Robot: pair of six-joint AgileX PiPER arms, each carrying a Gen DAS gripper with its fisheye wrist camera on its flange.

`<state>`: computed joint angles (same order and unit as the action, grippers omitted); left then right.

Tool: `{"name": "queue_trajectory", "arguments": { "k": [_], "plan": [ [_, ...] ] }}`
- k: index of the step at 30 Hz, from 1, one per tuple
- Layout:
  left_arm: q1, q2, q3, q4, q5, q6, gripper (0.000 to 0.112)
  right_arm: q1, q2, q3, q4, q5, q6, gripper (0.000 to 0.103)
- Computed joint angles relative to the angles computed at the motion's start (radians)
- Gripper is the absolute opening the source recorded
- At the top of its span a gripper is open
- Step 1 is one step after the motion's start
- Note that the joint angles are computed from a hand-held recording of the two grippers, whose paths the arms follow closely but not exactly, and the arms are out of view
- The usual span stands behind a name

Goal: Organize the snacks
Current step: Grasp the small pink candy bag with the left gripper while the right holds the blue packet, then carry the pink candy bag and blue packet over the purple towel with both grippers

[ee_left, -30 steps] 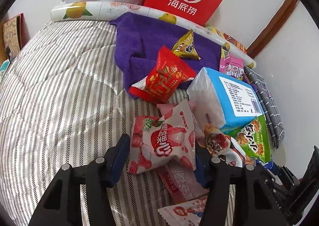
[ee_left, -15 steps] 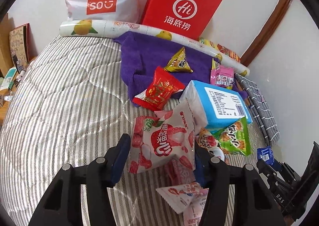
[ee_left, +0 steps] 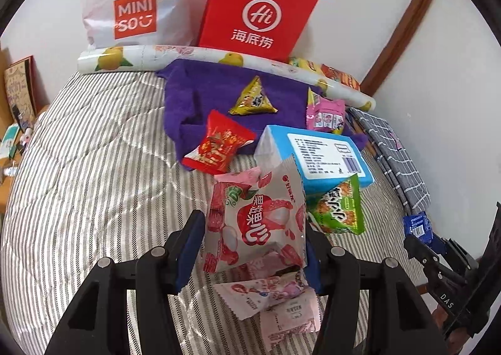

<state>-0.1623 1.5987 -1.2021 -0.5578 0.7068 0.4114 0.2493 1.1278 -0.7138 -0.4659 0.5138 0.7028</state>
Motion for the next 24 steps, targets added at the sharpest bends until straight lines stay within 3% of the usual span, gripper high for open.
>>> {"name": "queue_trajectory", "arguments": {
  "k": [14, 24],
  "plan": [
    [-0.046, 0.01, -0.104, 0.004, 0.067, 0.009, 0.054, -0.048, 0.009, -0.053, 0.068, 0.006, -0.103, 0.044],
    [-0.123, 0.161, -0.383, 0.081, 0.142, -0.092, 0.054, -0.131, 0.158, -0.242, 0.197, 0.0, -0.27, 0.044]
  ]
}}
